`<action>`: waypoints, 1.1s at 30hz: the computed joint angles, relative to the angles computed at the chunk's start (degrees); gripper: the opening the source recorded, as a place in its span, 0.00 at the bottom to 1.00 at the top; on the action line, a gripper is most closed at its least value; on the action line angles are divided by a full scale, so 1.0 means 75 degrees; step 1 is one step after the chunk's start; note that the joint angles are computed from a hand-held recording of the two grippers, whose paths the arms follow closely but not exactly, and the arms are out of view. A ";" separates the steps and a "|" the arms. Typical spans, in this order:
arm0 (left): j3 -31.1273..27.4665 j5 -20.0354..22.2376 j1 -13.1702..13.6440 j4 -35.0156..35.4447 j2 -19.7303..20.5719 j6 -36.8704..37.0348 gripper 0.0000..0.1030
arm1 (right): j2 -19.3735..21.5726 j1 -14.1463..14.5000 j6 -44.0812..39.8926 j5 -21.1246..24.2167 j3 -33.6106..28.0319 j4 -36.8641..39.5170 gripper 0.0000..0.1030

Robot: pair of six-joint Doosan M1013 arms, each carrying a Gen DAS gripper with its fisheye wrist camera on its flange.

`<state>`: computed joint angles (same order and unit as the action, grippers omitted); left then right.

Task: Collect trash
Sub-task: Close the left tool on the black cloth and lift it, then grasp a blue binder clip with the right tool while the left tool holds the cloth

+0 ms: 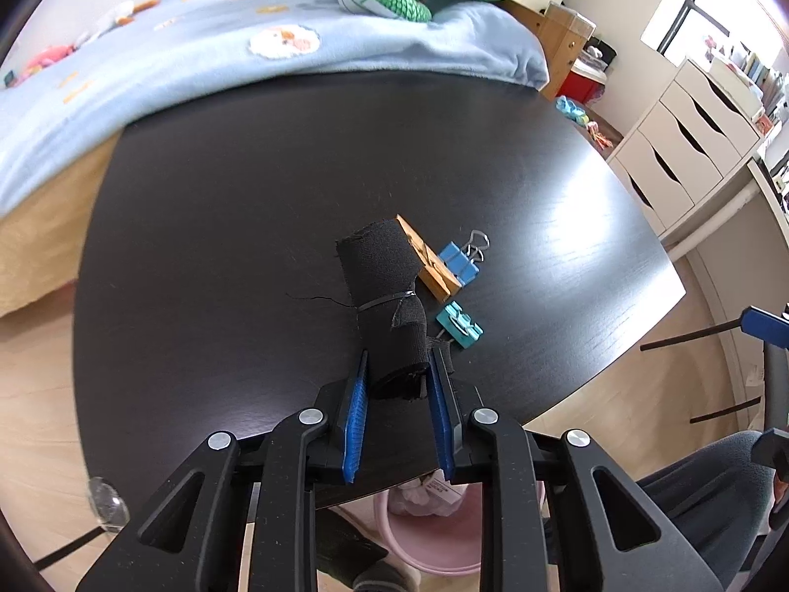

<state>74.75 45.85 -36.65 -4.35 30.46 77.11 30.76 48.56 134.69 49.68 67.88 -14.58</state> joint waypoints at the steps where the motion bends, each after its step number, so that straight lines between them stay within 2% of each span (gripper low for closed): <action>1: -0.0006 -0.0024 -0.0004 0.0068 -0.0016 -0.0040 0.22 | 0.0030 -0.0015 -0.0061 0.0009 -0.0061 0.0033 0.97; 11: 0.0121 -0.0342 -0.0071 0.0597 -0.0274 -0.0330 0.22 | 0.0600 -0.0297 -0.0945 0.0361 -0.1060 0.0605 0.97; 17: 0.0166 -0.0433 -0.0072 0.0631 -0.0340 -0.0341 0.22 | 0.1171 -0.0488 -0.1462 0.1024 -0.2020 0.0841 0.97; 27: 0.0271 -0.0511 -0.0051 0.0626 -0.0418 -0.0373 0.22 | 0.2250 -0.0906 -0.2049 0.2221 -0.3588 0.2123 0.97; 33: 0.0293 -0.0528 -0.0035 0.0597 -0.0425 -0.0406 0.22 | 0.2614 -0.1036 -0.2118 0.2530 -0.4009 0.2610 0.97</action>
<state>76.95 41.89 -36.91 0.12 27.28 74.07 50.36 40.79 118.81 68.66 37.81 5.00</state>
